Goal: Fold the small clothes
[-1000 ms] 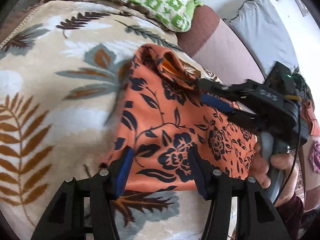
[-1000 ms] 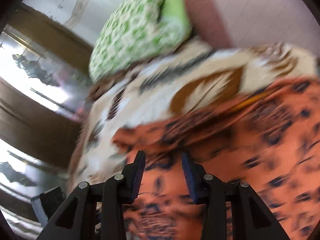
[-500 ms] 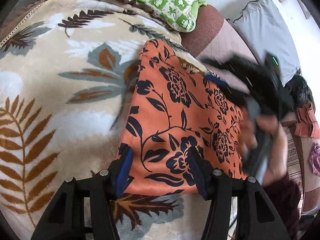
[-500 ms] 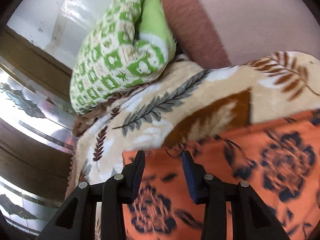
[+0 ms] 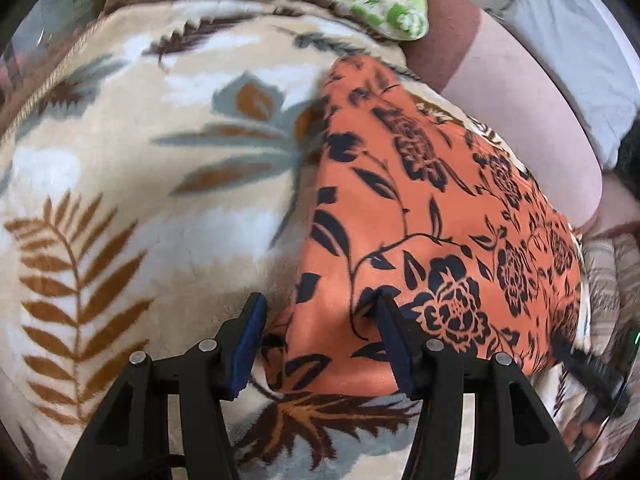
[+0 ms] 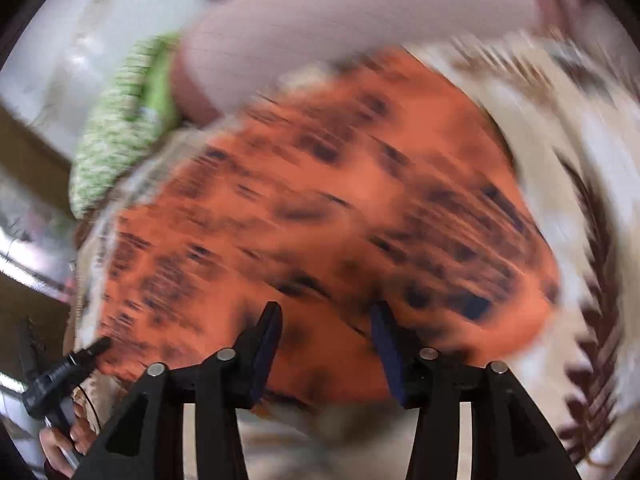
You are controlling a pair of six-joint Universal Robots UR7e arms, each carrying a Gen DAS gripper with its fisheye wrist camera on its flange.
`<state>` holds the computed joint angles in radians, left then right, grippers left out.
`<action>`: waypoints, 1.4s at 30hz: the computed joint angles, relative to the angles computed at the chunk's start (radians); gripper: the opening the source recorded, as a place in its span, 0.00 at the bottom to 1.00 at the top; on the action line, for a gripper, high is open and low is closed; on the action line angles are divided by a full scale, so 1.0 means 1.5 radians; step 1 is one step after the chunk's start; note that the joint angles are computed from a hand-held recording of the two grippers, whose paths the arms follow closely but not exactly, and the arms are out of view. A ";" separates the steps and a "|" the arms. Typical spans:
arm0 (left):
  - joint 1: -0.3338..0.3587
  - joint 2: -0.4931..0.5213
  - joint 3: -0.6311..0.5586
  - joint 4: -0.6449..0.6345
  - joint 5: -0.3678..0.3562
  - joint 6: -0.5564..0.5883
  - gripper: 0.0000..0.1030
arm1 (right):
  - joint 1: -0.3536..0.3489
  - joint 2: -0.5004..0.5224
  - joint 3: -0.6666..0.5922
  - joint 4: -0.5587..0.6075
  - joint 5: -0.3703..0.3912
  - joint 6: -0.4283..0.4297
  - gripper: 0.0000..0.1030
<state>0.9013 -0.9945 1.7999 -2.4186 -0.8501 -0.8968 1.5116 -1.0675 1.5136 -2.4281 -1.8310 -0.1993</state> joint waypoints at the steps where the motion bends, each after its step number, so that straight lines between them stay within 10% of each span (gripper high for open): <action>1: -0.002 -0.002 0.000 -0.004 0.003 -0.005 0.56 | -0.012 -0.015 0.015 -0.013 0.036 -0.003 0.49; 10: -0.058 0.014 0.021 -0.157 0.083 0.140 0.61 | -0.040 -0.086 0.128 -0.250 0.154 -0.026 0.49; 17: -0.047 0.068 -0.045 -0.040 0.047 0.126 0.70 | -0.047 -0.049 0.062 -0.190 0.184 -0.005 0.51; 28: -0.069 0.131 -0.108 0.110 0.137 0.099 0.89 | -0.068 -0.040 0.040 -0.095 0.175 0.051 0.58; 42: -0.113 0.068 -0.033 0.020 0.101 0.080 0.89 | -0.099 -0.169 0.178 -0.136 0.266 0.067 0.68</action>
